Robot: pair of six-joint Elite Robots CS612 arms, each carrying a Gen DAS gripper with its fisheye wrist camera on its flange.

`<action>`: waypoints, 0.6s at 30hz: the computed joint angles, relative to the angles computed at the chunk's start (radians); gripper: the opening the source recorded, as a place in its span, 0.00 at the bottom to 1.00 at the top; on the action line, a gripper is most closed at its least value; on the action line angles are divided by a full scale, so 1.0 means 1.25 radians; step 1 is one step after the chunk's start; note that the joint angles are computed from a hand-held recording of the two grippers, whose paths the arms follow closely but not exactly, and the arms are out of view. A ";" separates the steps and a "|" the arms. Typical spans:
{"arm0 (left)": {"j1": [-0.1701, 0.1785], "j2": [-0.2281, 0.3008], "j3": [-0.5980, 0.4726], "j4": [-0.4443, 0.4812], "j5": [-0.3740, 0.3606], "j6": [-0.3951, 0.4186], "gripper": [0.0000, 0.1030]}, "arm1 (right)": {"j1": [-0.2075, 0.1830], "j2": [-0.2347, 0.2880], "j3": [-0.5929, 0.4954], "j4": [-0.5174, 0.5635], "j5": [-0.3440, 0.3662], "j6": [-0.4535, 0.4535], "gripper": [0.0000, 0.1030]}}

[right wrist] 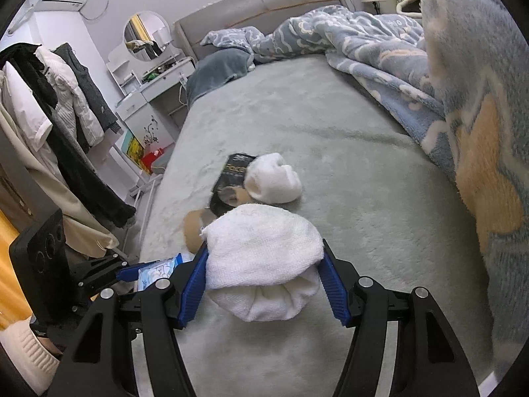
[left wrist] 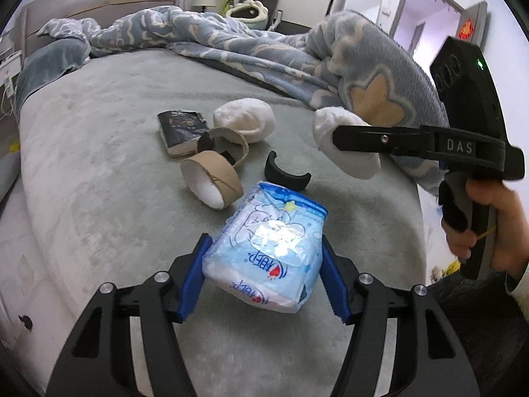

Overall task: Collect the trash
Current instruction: 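Carry the tissue ball and wipes packet over the bin with both tools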

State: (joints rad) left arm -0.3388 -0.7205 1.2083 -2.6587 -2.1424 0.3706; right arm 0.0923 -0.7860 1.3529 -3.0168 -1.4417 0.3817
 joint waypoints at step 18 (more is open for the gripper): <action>0.045 -0.040 0.085 -0.144 0.164 -0.163 0.64 | 0.079 0.038 -0.073 0.001 0.018 0.007 0.62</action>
